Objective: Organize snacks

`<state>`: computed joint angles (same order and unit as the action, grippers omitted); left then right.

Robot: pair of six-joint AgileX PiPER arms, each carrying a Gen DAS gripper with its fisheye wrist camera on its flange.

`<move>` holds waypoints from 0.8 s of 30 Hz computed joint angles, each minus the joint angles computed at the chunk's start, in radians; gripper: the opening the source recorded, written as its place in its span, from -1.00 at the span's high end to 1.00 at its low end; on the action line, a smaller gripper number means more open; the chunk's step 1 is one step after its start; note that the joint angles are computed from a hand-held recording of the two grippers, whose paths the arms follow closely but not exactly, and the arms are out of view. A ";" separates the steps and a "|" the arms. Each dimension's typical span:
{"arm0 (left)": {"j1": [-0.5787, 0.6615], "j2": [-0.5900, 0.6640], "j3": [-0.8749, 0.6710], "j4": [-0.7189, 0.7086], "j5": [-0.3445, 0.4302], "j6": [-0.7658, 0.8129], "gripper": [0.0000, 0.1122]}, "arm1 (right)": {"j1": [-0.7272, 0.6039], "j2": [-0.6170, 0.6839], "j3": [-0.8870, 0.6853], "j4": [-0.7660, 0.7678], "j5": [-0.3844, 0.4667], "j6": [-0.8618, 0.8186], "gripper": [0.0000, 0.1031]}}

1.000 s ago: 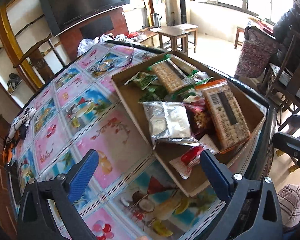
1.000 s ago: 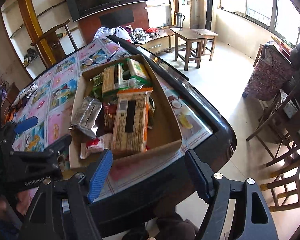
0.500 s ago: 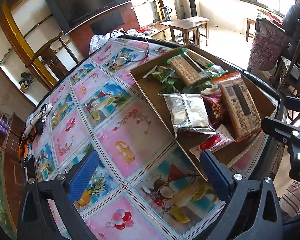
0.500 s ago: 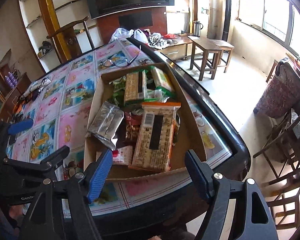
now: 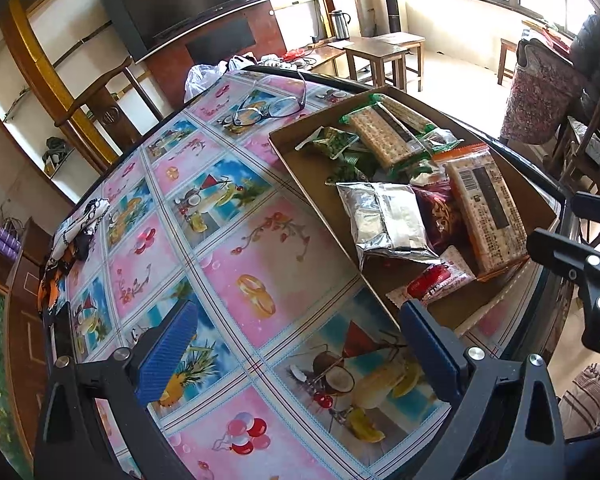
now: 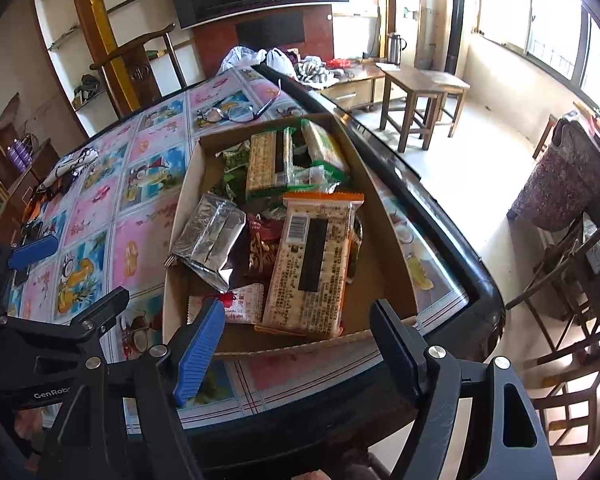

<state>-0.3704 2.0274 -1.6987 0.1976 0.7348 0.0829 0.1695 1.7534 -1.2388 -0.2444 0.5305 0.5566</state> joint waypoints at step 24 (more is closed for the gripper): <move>0.015 -0.024 0.079 -0.011 -0.060 0.041 -0.79 | 0.063 -0.013 0.024 -0.102 0.032 0.155 -0.55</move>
